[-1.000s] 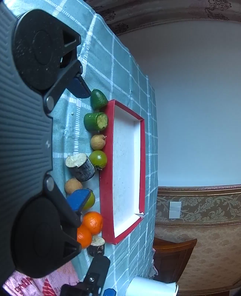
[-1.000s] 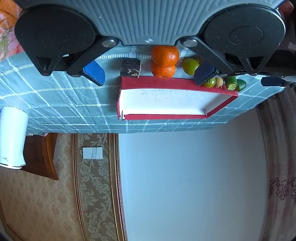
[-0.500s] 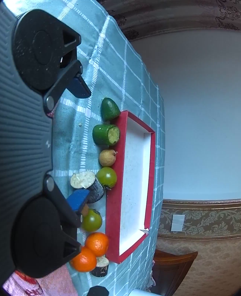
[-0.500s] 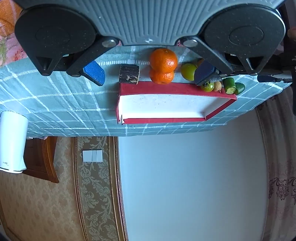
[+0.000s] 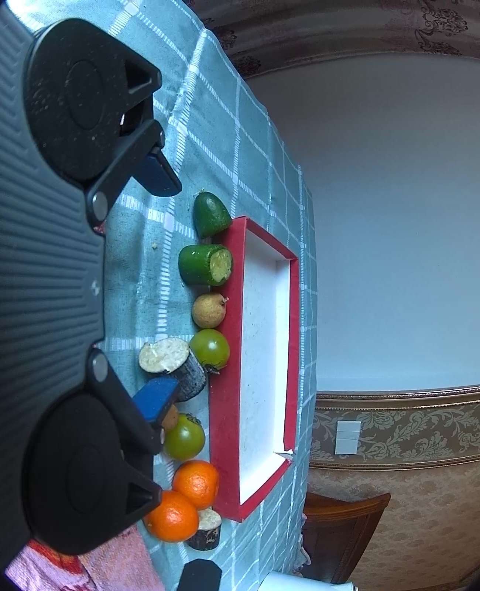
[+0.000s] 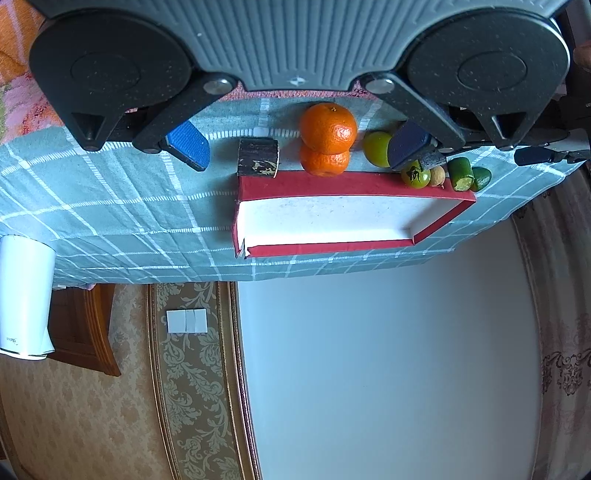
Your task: Organize fruits
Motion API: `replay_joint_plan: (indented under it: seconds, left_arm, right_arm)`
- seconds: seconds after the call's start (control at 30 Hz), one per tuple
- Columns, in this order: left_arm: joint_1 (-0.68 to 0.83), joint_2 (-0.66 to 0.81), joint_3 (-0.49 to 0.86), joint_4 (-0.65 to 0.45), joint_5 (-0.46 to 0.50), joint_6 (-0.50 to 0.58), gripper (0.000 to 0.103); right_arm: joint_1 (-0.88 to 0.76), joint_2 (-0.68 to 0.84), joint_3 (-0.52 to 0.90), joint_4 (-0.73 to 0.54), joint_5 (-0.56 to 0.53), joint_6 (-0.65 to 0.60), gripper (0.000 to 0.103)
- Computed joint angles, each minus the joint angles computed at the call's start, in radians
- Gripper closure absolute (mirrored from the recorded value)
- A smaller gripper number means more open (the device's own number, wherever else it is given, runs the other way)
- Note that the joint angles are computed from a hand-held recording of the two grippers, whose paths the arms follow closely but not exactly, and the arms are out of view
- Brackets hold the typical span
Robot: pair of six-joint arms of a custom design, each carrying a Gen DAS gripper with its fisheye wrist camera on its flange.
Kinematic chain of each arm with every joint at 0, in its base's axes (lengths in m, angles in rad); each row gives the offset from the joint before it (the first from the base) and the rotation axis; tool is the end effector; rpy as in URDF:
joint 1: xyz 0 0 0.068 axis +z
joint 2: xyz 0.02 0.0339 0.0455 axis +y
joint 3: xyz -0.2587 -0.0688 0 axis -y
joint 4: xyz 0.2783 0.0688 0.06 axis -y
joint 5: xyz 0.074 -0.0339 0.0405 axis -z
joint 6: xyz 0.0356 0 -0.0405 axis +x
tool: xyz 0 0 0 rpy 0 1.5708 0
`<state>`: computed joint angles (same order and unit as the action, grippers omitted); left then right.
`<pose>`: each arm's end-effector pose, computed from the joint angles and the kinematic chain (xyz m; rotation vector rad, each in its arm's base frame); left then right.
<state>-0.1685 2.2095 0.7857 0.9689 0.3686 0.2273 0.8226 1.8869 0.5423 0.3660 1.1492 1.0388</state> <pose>0.3632 -0.0748 0.0076 0.6199 1.9108 -0.3352 0.2080 0.1763 0.0281 0.5750 1.8386 -0.2685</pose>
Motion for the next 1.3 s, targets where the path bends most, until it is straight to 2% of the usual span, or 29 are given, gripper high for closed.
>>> replay_joint_plan:
  seconds: [0.23,0.3,0.53,0.83,1.03,1.3]
  left_arm:
    - [-0.005,-0.018,0.011,-0.053,-0.014,-0.008,0.0]
    - [-0.008,-0.022,-0.002,-0.034,-0.021,-0.006,0.0]
    - [-0.012,-0.062,-0.024,-0.044,-0.004,-0.043,0.0]
    - [-0.006,-0.137,-0.066,0.008,0.014,-0.07,0.0]
    - [-0.03,-0.1,-0.019,0.001,-0.022,-0.06,0.0]
    - [-0.011,-0.033,0.062,-0.086,0.008,-0.093,0.0]
  right_arm:
    - [-0.008,-0.017,-0.003,-0.016,0.0,0.0,0.0]
    - [-0.018,-0.02,0.012,-0.053,-0.011,0.007,0.0]
    - [-0.035,-0.005,0.032,-0.029,-0.023,-0.026,0.0]
    - [-0.048,0.009,0.046,-0.014,-0.037,-0.049,0.0]
    - [-0.059,0.007,0.049,0.016,-0.047,-0.085,0.0]
    - [-0.06,0.001,0.045,0.014,-0.048,-0.085,0.0]
